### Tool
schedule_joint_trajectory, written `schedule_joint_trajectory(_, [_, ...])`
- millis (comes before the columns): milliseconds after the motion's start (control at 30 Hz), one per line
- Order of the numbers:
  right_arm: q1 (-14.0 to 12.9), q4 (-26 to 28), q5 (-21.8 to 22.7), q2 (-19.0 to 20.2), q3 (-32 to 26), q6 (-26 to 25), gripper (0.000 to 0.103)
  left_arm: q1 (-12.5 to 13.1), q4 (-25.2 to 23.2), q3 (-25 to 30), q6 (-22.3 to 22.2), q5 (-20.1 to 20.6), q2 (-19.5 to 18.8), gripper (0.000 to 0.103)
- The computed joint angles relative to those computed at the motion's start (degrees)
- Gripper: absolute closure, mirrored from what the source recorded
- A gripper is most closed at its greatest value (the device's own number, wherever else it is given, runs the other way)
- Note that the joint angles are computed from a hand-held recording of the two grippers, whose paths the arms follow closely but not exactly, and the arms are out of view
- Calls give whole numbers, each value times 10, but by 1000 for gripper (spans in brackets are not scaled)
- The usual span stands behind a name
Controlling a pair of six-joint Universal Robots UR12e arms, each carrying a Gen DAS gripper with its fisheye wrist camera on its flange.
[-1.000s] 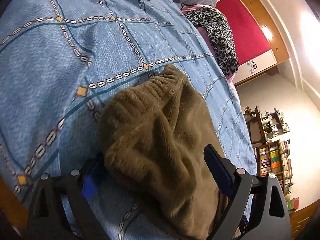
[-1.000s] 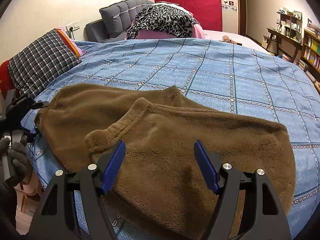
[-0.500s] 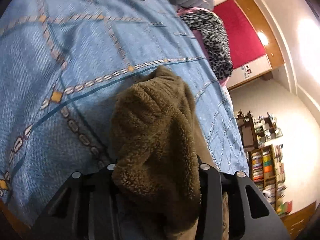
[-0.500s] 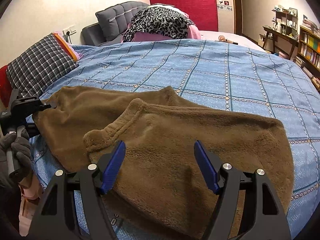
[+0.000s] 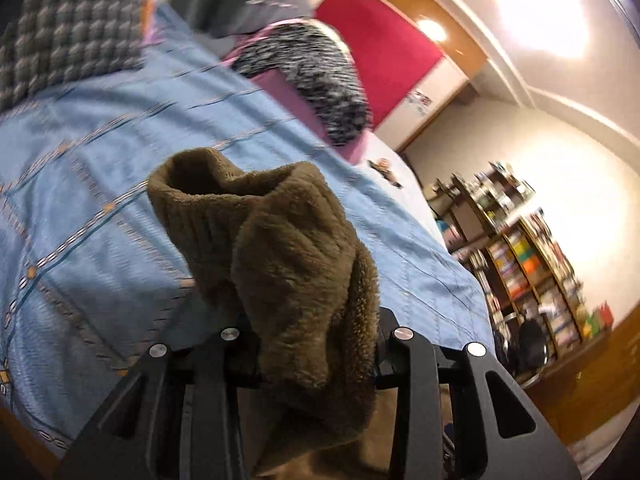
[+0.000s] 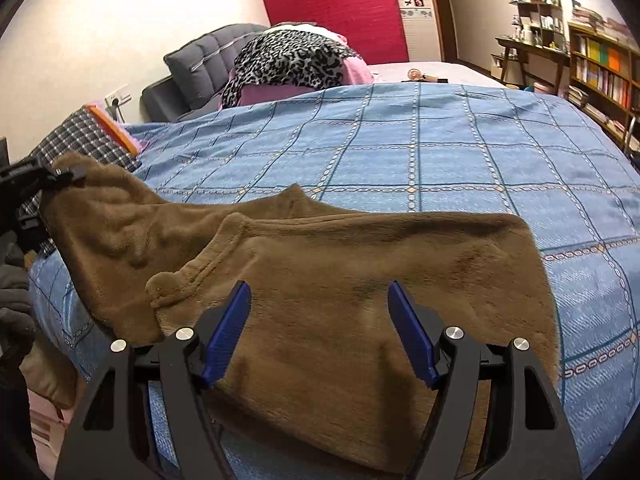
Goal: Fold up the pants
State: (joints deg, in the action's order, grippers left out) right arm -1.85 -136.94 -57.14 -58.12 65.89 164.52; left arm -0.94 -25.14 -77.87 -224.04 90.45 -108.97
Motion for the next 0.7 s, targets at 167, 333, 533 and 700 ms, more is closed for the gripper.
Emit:
schedule_joint_trajectory(167, [-16,-24,6,-2,8,38,31,-37,-34,82,77,2,-39,68])
schedule_joint_trajectory(333, [-33,-50,4,-4,17,81,31,-73,-72,161,154,-20,-82,68])
schedule_joint_trajectory(533, [-54,-76,-9,-8,33,130,31,-108,-144,241,229,-57,-134,68])
schedule_joint_trajectory(700, [-69,-84,-21,-10,44,160,31,-127,-217,283,271,-70,-168,68])
